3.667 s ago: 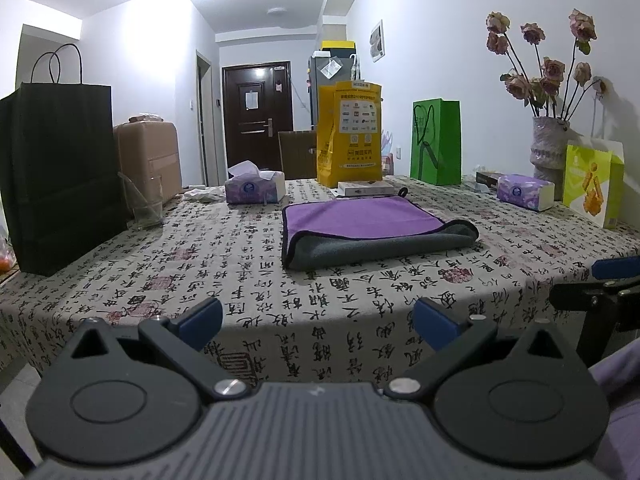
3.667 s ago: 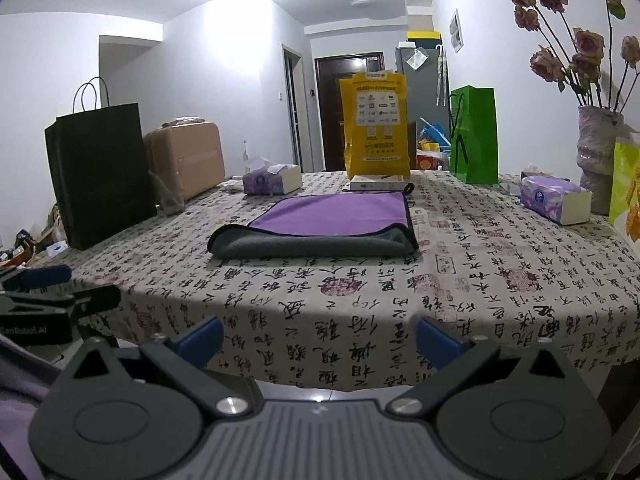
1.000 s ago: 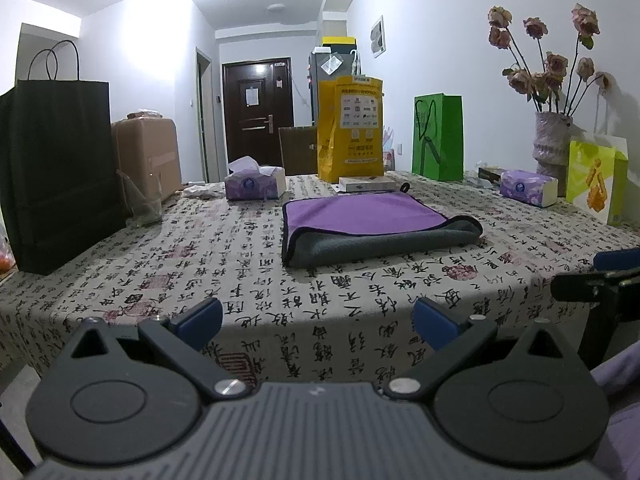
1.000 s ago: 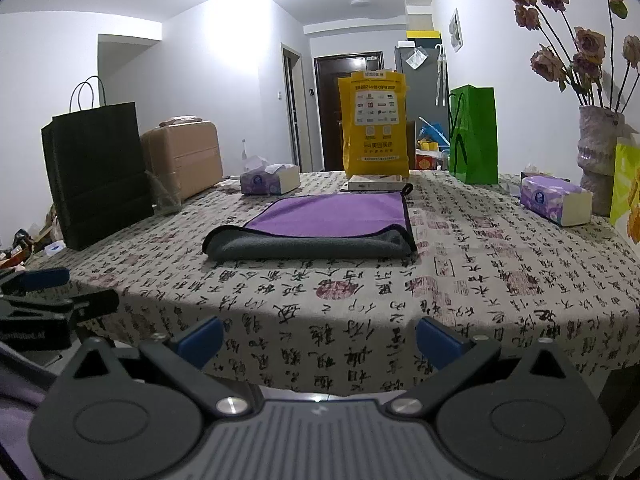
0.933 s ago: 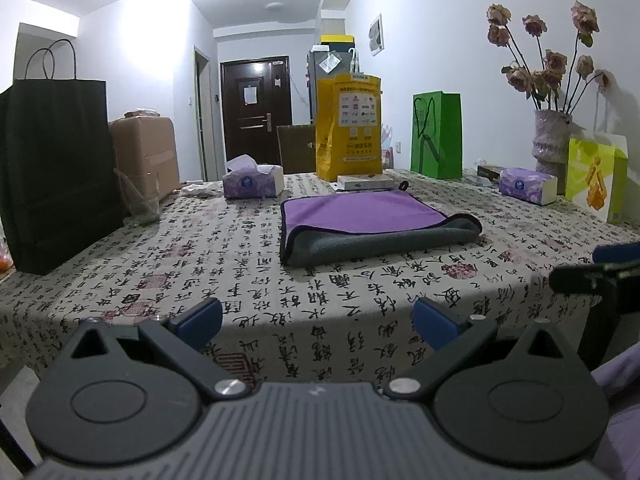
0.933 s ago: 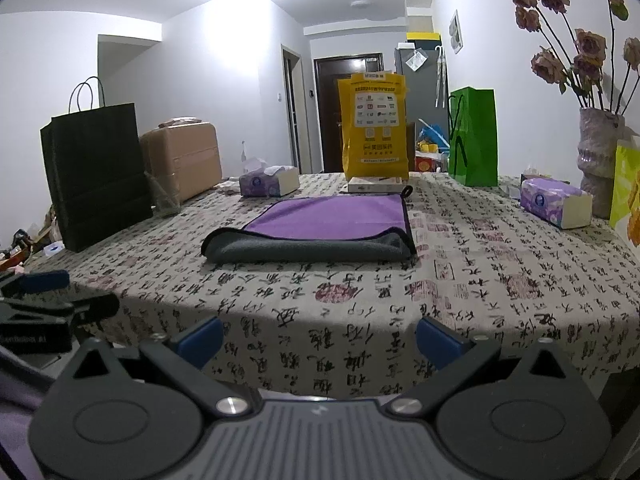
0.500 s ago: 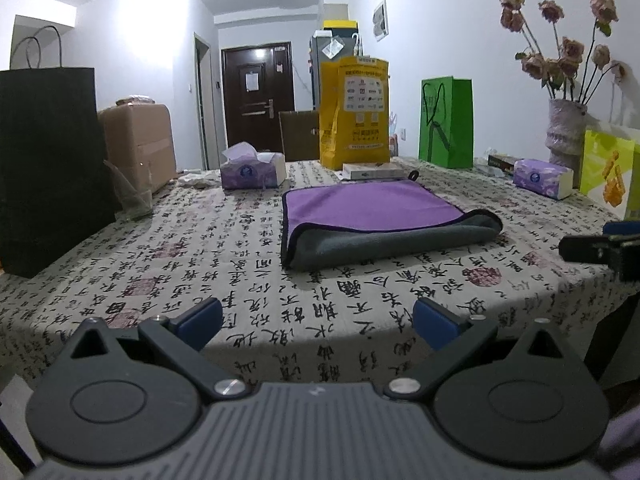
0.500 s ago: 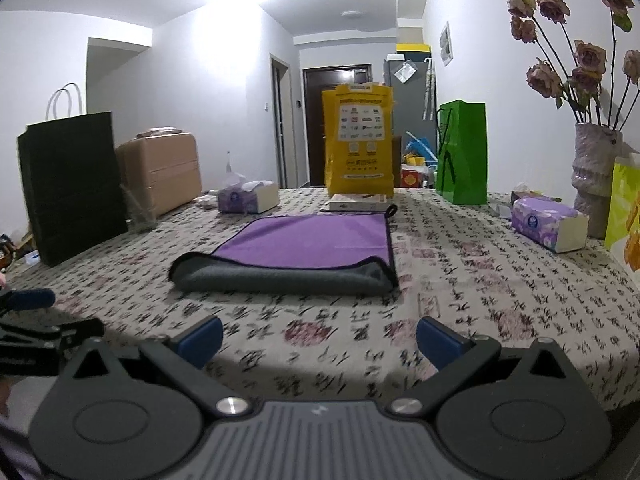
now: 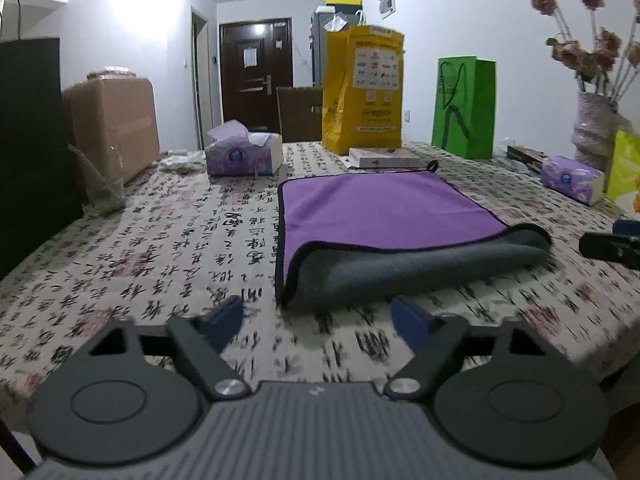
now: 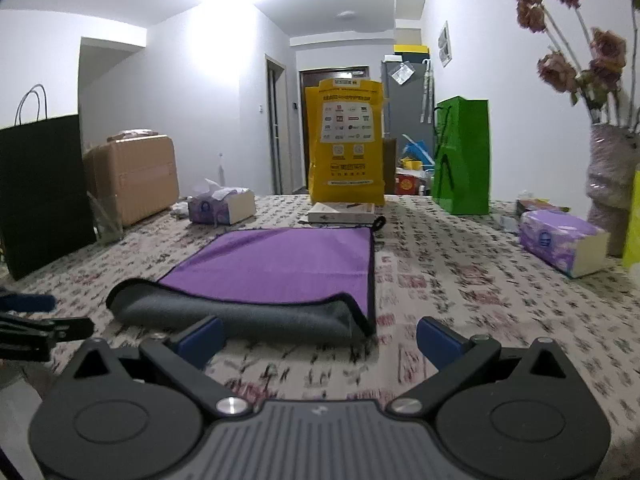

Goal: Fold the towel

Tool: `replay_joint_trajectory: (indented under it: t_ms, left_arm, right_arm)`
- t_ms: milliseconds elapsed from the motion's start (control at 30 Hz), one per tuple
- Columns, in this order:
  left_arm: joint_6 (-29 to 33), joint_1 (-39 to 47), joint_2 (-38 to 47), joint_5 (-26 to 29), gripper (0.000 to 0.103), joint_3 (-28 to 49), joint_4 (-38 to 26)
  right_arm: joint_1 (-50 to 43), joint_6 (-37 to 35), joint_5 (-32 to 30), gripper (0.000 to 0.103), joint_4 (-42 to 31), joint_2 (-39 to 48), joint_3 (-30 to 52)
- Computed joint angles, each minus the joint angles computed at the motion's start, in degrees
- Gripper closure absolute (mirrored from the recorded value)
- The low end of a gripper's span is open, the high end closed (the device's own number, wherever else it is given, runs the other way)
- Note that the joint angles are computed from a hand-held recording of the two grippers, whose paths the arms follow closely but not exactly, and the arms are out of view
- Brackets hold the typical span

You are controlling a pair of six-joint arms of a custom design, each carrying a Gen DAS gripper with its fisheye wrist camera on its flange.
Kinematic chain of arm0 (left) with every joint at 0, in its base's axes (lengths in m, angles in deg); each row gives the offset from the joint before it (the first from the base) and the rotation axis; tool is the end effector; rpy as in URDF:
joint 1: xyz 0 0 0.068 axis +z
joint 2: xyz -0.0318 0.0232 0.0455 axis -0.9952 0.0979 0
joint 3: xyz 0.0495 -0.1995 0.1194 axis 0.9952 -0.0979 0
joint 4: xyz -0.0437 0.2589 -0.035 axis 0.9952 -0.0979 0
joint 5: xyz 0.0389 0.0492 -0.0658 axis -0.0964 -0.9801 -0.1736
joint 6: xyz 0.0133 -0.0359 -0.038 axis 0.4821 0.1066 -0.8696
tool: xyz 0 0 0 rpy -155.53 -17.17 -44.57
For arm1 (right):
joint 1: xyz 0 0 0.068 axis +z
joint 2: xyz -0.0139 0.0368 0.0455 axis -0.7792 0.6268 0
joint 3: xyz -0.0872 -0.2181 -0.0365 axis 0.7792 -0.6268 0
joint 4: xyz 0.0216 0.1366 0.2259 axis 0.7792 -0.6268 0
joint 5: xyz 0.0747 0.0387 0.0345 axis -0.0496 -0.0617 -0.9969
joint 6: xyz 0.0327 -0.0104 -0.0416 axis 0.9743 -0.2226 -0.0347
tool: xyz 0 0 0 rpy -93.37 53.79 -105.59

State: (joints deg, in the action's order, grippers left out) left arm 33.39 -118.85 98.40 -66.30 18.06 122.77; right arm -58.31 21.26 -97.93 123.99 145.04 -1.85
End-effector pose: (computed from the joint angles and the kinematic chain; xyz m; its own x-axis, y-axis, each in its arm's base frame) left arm 0.2229 -0.1262 -0.0301 -0.4755 -0.0594 -0.8777 -0.1681 0.9855 0.0244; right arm 0.2981 -0.0172 -0.0304 -0.3762 -0.1100 -0.9200 -0.4678 0.8796 0.0861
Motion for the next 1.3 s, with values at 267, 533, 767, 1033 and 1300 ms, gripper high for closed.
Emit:
replay_joint_trajectory:
  t_ms: [267,533,767,1033,1300]
  left_arm:
    - [4.35,11.44,1.21,11.95,0.039,9.35,-7.65]
    - [6.07,16.33,2.01,20.1,0.083,15.7,-16.35]
    - [8.24,16.55,1.31,19.65,0.097,18.01,-20.36]
    - [11.2,19.02,1.84,19.26,0.097,23.82,-22.65]
    - [14.58,22.46,6.57,20.71,0.097,35.27,-27.33]
  right_arm:
    - [4.35,-6.88,3.44,0.0,-18.64,2.75,16.04]
    - [5.49,-11.29,4.0,0.057,-34.33,6.26,28.71]
    - [5.46,-15.07,2.96,0.098,-43.01,7.45,34.27]
    - [6.4,-14.81,3.2,0.099,-46.47,9.93,42.77]
    - [8.05,-13.25,4.33,0.099,-54.04,17.5,59.18]
